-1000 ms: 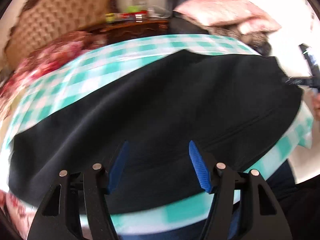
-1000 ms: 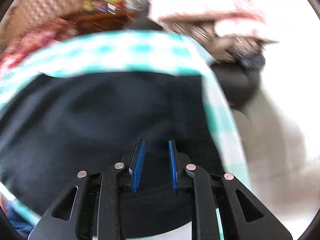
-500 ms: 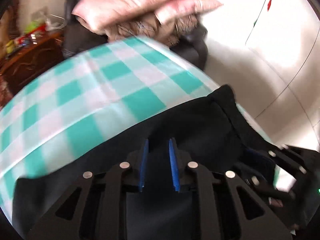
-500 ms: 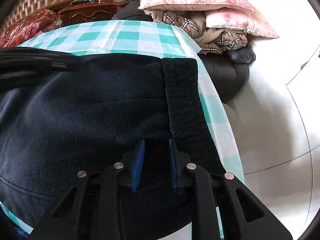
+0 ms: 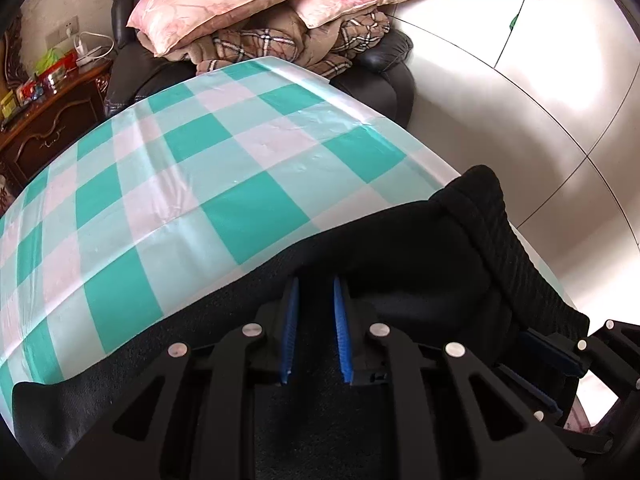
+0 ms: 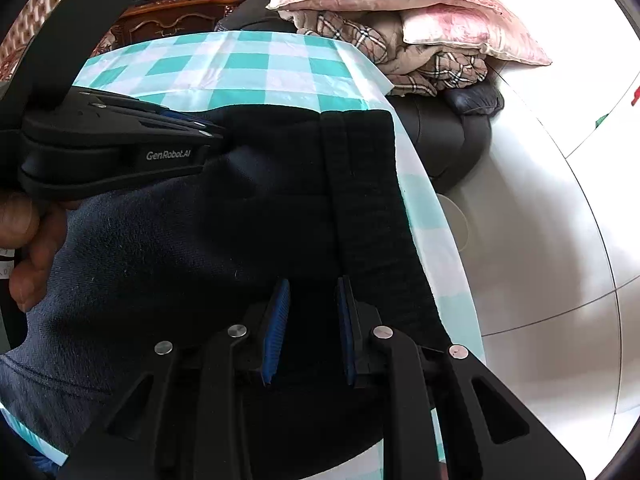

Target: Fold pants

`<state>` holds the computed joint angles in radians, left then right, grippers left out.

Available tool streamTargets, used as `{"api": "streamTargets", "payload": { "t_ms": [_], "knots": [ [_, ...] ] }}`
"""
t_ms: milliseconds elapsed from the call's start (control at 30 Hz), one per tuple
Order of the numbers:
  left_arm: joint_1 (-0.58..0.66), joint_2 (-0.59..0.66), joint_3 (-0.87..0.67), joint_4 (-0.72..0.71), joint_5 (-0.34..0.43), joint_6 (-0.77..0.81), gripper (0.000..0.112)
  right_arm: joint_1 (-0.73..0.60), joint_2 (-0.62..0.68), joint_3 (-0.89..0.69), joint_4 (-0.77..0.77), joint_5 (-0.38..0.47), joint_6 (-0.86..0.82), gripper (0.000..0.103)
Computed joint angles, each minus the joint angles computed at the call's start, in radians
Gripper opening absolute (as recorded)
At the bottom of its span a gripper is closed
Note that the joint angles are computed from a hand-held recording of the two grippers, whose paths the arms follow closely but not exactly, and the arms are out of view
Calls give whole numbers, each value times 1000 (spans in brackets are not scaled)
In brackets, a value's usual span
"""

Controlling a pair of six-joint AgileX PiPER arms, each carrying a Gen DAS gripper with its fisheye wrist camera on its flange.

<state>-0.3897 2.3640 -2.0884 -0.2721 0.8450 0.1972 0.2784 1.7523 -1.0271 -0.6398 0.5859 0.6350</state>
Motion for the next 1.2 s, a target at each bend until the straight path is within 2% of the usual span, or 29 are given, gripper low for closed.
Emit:
{"api": "streamTargets", "payload": {
  "t_ms": [67,100,233,267,300,333,367,400,467,500,567,633,700,767,800,867,933,1000,1067,1100,1167,1200],
  "knots": [
    [28,-5,9,-76,14,66,17,11,2,-1,-17,15,18,16],
    [38,-35,64,-115,-14,90,17,16,5,-5,-23,22,25,16],
    [94,-285,460,-331,-231,274,22,14,0,2,-25,11,20,16],
    [121,-354,560,-401,-261,355,25,14,-3,5,-27,6,17,16],
    [166,-438,660,-435,-254,429,28,16,-7,9,-29,3,17,16],
    [200,-519,760,-457,-281,467,35,13,-13,12,-24,-3,9,16],
    [259,-615,860,-447,-284,471,42,5,-23,18,-7,-16,-4,16],
    [314,-698,960,-445,-321,485,45,-12,-41,28,29,-39,-22,16],
    [438,-839,1141,-514,-400,588,57,-44,-71,42,113,-76,-67,16],
    [537,-919,1240,-562,-441,668,60,-49,-81,46,130,-84,-70,16],
    [737,-1001,1357,-574,-465,731,65,-32,-125,65,89,-111,-10,16],
    [929,-1014,1383,-537,-399,738,65,20,-164,74,19,-122,60,16],
    [1096,-968,1376,-525,-352,784,63,134,-176,43,-86,-73,148,16],
    [1190,-895,1338,-458,-331,738,45,228,-185,20,-100,-81,127,16],
    [1219,-845,1310,-402,-353,679,41,291,-184,3,-68,-115,59,16],
    [1275,-761,1268,-379,-387,648,38,366,-167,-47,61,-152,-141,16],
    [1340,-710,1249,-468,-386,740,35,461,-94,-148,222,-152,-341,16],
    [1384,-687,1228,-526,-380,811,34,529,47,-333,422,-75,-523,16],
    [1437,-684,1206,-529,-374,794,35,550,183,-533,622,43,-681,16],
    [1491,-681,1190,-572,-330,831,35,560,258,-633,689,96,-727,16],
    [1584,-699,1167,-587,-272,845,35,602,422,-833,703,151,-718,16],
    [1653,-714,1158,-612,-233,882,35,620,485,-933,678,209,-702,16]
  ]
}}
